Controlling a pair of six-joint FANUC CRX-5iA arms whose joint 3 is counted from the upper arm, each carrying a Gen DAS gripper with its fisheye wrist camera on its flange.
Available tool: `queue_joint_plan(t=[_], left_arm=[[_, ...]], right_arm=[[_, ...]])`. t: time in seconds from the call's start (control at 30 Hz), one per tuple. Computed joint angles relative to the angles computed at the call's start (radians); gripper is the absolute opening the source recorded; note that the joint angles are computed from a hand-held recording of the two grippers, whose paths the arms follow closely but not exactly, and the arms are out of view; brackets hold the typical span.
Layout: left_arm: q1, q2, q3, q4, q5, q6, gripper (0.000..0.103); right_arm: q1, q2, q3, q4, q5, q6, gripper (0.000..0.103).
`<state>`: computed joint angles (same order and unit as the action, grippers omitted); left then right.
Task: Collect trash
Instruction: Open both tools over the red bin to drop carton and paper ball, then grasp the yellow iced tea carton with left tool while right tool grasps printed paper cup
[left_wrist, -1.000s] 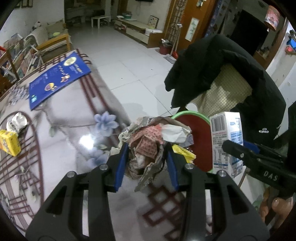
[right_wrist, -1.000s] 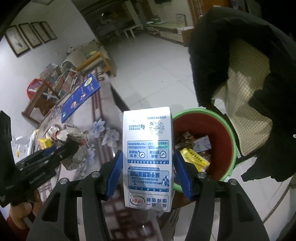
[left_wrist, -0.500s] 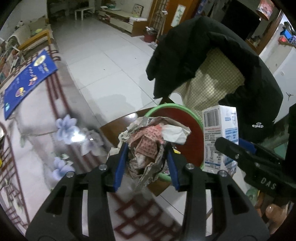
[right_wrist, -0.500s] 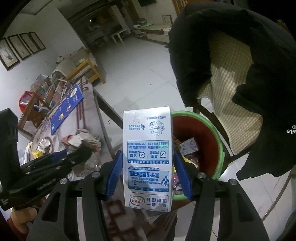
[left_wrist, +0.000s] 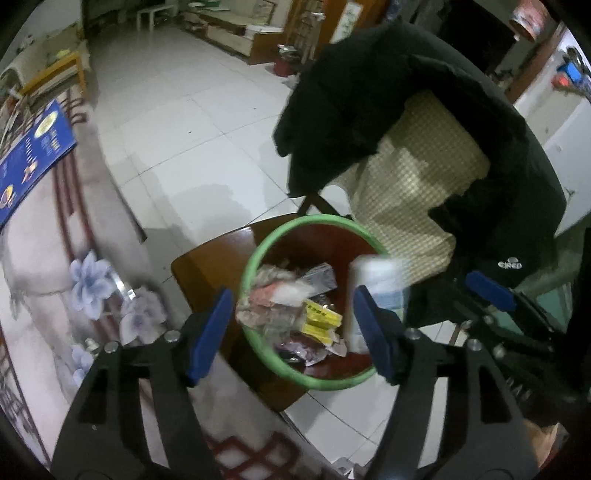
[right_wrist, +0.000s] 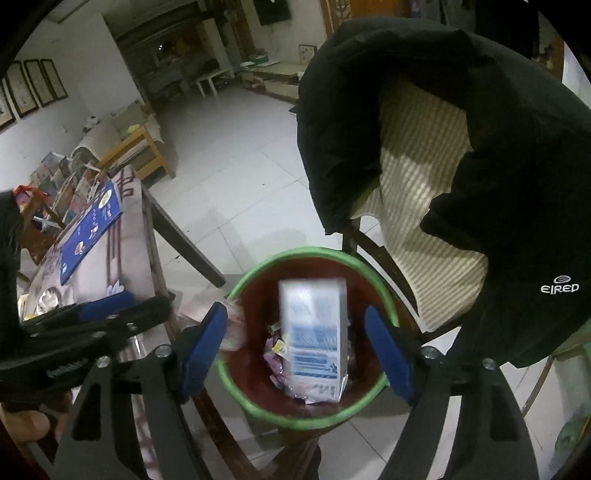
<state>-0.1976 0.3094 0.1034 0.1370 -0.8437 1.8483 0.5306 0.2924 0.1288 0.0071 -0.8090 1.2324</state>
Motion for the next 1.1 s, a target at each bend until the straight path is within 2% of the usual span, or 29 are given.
queue_joint_plan(t=[0.1, 0.2, 0.23, 0.3, 0.43, 0.53, 0.6, 0.67, 0.8, 0.9, 0.93, 0.97, 1.0, 1.1], left_arm=[[0.038, -0.063, -0.059, -0.054, 0.008, 0.086, 0.065], [0.107, -0.159, -0.144, -0.127, 0.013, 0.232, 0.065], [0.144, -0.208, -0.182, -0.174, 0.007, 0.312, 0.065], [0.190, -0.266, -0.218, -0.245, -0.012, 0.415, 0.065], [0.330, -0.414, -0.297, -0.426, -0.114, 0.691, 0.071], [0.473, -0.488, -0.367, -0.409, -0.128, 0.744, 0.075], [0.569, -0.510, -0.413, -0.360, -0.121, 0.732, 0.075], [0.680, -0.506, -0.465, -0.258, -0.105, 0.680, 0.075], [0.770, -0.472, -0.507, -0.167, -0.073, 0.577, 0.078], [0.833, -0.445, -0.563, -0.022, -0.065, 0.396, 0.079], [0.841, -0.471, -0.586, -0.016, -0.034, 0.365, 0.076], [0.851, -0.477, -0.597, 0.002, -0.035, 0.316, 0.064], [0.876, -0.496, -0.631, 0.060, -0.025, 0.227, 0.063], [0.943, -0.570, -0.720, 0.158, -0.022, 0.057, 0.062]], right_arm=[[0.007, -0.010, -0.011, 0.007, 0.006, -0.011, 0.075], [0.025, -0.019, -0.021, 0.010, 0.005, -0.017, 0.076], [0.031, -0.019, -0.019, 0.005, 0.000, -0.017, 0.076], [0.044, -0.014, -0.007, -0.016, -0.015, 0.000, 0.076], [0.087, 0.005, 0.026, -0.042, -0.037, 0.034, 0.076], [0.125, 0.022, 0.055, -0.060, -0.043, 0.050, 0.076], [0.158, 0.040, 0.084, -0.074, -0.049, 0.058, 0.076], [0.189, 0.057, 0.114, -0.082, -0.055, 0.065, 0.076], [0.254, 0.088, 0.170, -0.079, -0.061, 0.083, 0.077], [0.302, 0.129, 0.242, -0.088, -0.088, 0.119, 0.083], [0.316, 0.147, 0.273, -0.096, -0.099, 0.136, 0.083], [0.330, 0.168, 0.308, -0.103, -0.112, 0.155, 0.083], [0.341, 0.184, 0.335, -0.108, -0.124, 0.168, 0.083], [0.380, 0.278, 0.498, -0.154, -0.208, 0.251, 0.083]])
